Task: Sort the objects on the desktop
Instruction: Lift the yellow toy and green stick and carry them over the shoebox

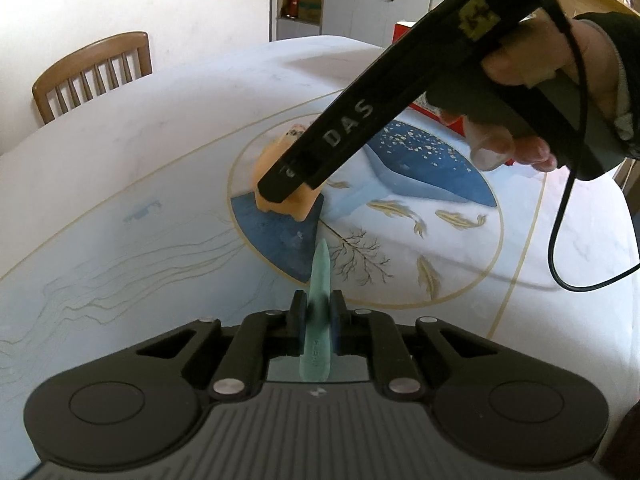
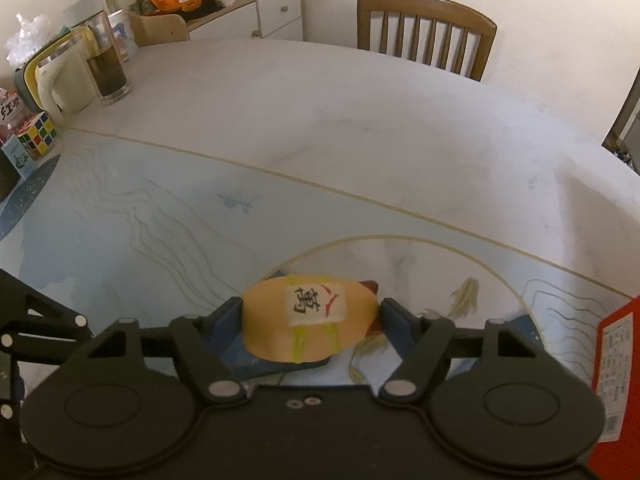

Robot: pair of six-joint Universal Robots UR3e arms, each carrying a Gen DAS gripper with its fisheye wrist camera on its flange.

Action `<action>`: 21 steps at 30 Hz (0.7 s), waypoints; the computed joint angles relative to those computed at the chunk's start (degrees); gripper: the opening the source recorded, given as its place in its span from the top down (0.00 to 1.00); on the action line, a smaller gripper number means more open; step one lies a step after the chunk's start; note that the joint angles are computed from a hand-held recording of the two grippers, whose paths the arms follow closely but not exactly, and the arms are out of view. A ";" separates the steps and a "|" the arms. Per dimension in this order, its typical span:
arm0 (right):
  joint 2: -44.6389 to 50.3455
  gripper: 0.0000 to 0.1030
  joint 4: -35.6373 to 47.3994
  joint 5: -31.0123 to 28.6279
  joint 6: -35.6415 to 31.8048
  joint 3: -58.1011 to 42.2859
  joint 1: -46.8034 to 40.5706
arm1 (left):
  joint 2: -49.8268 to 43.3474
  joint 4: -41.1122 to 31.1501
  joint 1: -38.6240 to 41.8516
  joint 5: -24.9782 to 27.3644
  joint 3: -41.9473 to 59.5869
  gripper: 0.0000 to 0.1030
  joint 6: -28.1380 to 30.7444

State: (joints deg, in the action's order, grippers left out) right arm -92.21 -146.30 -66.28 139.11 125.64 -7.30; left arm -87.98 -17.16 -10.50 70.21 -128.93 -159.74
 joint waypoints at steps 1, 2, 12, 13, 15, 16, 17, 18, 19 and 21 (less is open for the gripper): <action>-0.78 0.29 0.72 0.24 -0.31 0.10 -0.38 | 0.08 -0.15 0.02 -0.06 0.04 0.90 -0.05; -1.72 0.29 1.60 0.52 -0.72 0.22 -0.87 | 0.10 -0.30 -0.02 -0.14 0.10 0.90 -0.16; -14.63 0.29 16.88 3.81 -6.60 1.14 -9.42 | 0.79 -0.85 -0.50 -0.84 0.33 0.90 -2.45; -16.01 0.29 18.87 4.19 -7.66 1.11 -10.65 | 0.97 -0.89 -0.57 -0.79 0.37 0.90 -2.65; -18.64 0.29 22.20 4.65 -9.32 1.18 -12.85 | 1.20 -1.19 -0.93 -0.65 0.78 0.90 -3.21; -19.83 0.29 23.88 4.92 -10.18 1.18 -14.02 | 1.33 -1.44 -1.00 -0.57 1.01 0.90 -3.35; -21.11 0.29 25.47 5.17 -10.91 1.37 -15.10 | 1.51 -1.66 -1.24 -0.42 1.21 0.90 -3.63; -22.15 0.29 27.10 5.42 -11.71 1.29 -16.16 | 1.73 -1.90 -1.52 -0.24 1.44 0.90 -3.88; -23.37 0.29 28.97 5.73 -12.73 1.20 -17.40 | 1.90 -2.05 -1.87 0.08 1.64 0.90 -4.12; -25.48 0.29 32.54 6.49 -14.66 0.95 -19.50 | 2.07 -2.37 -2.60 0.53 2.25 0.90 -4.85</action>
State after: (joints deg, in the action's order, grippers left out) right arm -117.69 -113.76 -59.79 124.46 126.58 -26.80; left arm -85.91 -19.53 -13.09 70.74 -126.69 -164.58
